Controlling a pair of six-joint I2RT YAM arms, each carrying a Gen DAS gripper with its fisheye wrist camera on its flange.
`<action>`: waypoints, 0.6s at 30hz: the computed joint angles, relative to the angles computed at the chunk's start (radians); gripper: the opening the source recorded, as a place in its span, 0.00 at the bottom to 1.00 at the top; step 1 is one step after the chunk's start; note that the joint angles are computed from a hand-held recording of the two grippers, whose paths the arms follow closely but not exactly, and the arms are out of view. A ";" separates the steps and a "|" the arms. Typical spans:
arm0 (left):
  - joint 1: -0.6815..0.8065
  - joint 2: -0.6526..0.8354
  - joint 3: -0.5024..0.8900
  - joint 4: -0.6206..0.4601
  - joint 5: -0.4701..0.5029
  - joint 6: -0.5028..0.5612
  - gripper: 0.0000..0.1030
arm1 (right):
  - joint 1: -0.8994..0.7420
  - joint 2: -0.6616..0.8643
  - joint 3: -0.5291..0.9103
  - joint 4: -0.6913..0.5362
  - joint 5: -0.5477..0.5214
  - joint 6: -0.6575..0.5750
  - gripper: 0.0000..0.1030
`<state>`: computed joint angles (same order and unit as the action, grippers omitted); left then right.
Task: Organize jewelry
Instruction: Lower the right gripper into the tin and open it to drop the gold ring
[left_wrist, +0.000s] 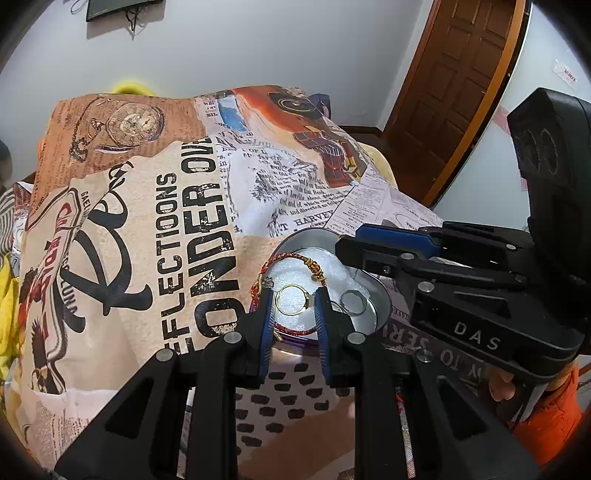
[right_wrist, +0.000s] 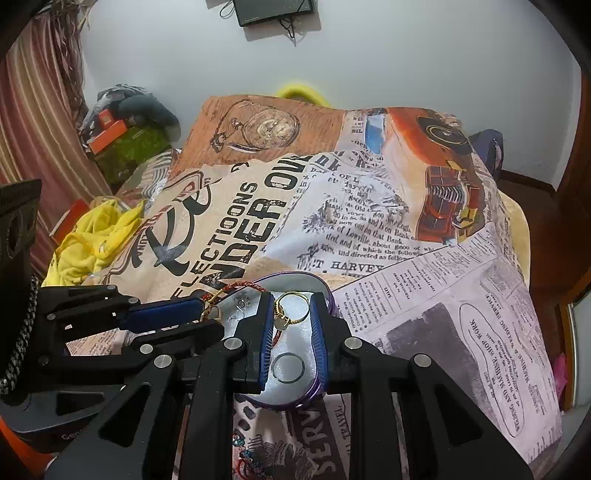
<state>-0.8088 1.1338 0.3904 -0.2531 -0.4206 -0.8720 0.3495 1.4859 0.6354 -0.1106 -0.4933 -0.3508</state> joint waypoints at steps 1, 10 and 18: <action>0.002 0.001 0.000 0.002 0.003 0.002 0.20 | 0.001 0.001 0.001 -0.001 0.000 -0.001 0.17; 0.011 -0.004 -0.002 0.001 0.012 -0.008 0.20 | 0.006 0.024 0.022 -0.031 0.007 0.002 0.17; -0.033 -0.035 0.017 -0.068 -0.021 -0.046 0.20 | -0.008 -0.009 0.019 -0.059 0.010 0.001 0.19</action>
